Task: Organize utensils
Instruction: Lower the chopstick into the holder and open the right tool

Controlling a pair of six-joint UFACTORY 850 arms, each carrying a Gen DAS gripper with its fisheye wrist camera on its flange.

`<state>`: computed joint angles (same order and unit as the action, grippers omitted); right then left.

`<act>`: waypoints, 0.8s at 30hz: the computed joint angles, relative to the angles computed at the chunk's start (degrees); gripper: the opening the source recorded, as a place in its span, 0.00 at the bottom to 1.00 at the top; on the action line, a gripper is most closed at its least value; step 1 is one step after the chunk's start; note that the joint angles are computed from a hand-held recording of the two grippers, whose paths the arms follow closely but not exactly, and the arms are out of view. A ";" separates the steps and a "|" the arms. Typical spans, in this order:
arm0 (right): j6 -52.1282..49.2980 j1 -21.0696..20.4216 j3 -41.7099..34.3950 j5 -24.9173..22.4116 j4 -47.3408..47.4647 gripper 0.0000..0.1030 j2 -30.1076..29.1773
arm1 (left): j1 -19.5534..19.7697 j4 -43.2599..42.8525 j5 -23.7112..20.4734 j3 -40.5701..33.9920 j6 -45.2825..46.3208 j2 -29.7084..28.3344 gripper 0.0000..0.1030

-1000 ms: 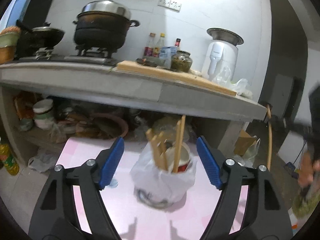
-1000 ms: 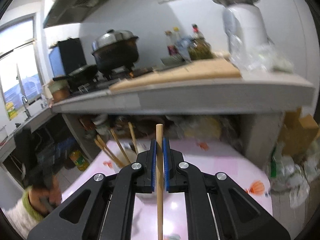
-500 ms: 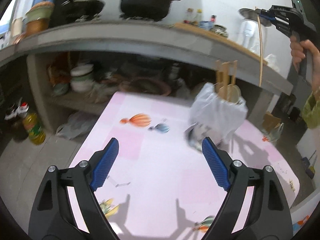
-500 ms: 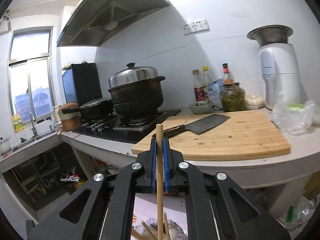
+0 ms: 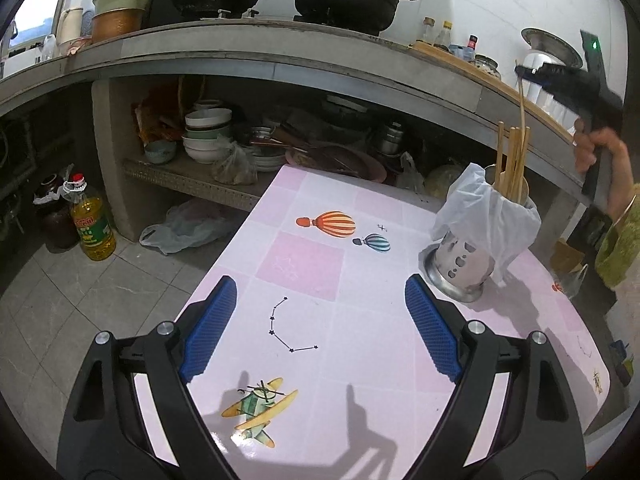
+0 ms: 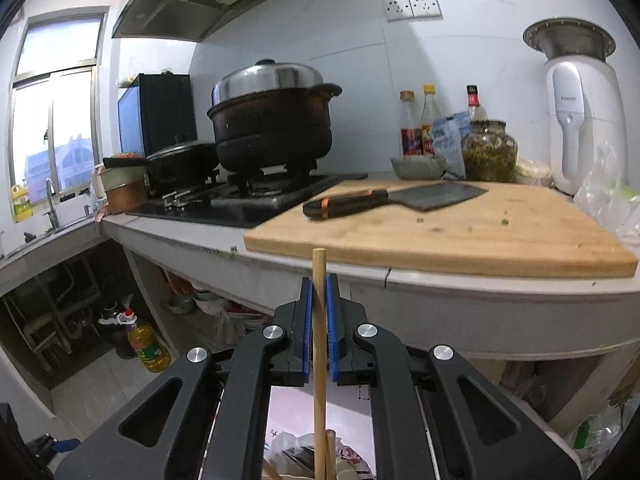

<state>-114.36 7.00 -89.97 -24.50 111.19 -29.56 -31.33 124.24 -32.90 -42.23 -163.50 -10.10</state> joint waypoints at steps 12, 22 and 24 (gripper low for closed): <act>-16.67 -1.35 12.33 -5.12 12.03 0.07 4.74 | -0.11 2.28 0.44 -0.54 -2.42 -0.79 0.81; -21.86 -2.29 20.86 -6.25 13.64 0.07 8.11 | -1.36 3.07 0.50 -1.26 -2.61 -1.04 0.82; -20.68 -2.25 20.77 -5.38 12.75 0.07 7.67 | -1.71 2.83 0.20 -1.08 -2.43 -0.79 0.83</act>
<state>-135.03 4.76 -69.20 -29.88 123.94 -21.88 -33.04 127.07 -32.70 -43.31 -165.92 -10.89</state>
